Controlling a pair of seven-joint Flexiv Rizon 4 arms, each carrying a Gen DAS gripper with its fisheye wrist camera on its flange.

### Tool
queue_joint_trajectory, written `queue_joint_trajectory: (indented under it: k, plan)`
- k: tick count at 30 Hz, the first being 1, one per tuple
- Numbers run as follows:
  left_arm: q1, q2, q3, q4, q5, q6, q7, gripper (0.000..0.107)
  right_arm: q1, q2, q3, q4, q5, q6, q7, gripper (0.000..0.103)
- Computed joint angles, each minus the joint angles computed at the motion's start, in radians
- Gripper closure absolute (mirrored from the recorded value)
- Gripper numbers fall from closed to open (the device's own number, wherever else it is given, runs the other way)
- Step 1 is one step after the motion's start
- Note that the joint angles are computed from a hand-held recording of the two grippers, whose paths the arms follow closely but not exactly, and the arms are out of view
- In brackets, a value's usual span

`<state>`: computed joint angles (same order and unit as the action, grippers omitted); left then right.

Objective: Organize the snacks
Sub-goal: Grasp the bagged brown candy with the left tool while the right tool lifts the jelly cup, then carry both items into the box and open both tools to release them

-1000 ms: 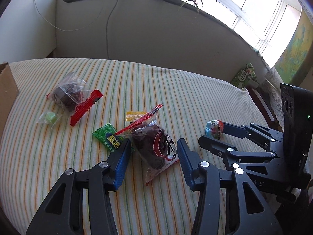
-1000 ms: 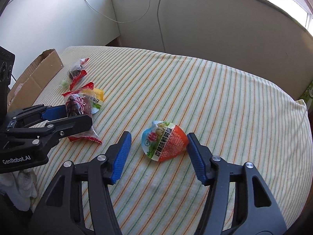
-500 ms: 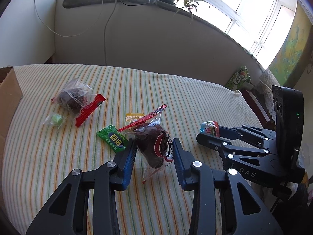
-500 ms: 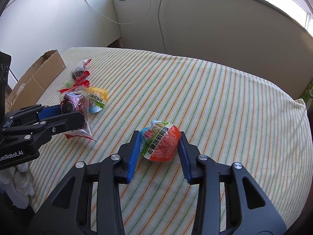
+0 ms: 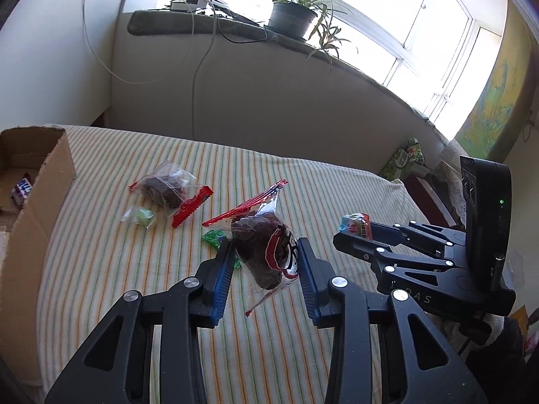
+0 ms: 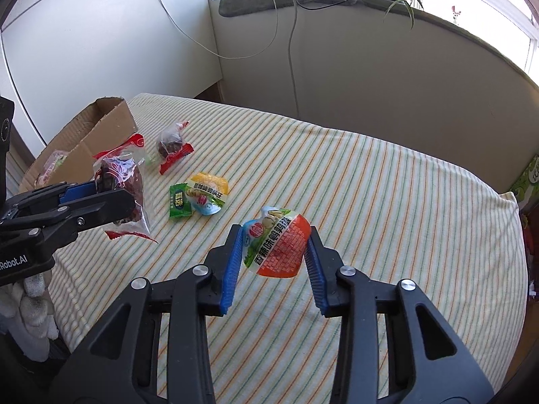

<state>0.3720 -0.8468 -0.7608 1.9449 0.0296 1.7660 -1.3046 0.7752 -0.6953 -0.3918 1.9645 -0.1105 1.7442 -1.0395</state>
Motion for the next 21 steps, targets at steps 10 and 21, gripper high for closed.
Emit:
queue_joint_trajectory:
  k: [10,21]
  plan:
    - [0.118,0.03,-0.034,0.081,0.065,0.074,-0.066,0.071,0.044,-0.004,0.003,-0.075,-0.037,-0.029,0.011,0.065]
    - [0.235,0.067,-0.01,0.121,0.14,0.132,-0.154,0.071,0.008,-0.064,0.089,-0.267,-0.161,-0.102,0.046,0.065]
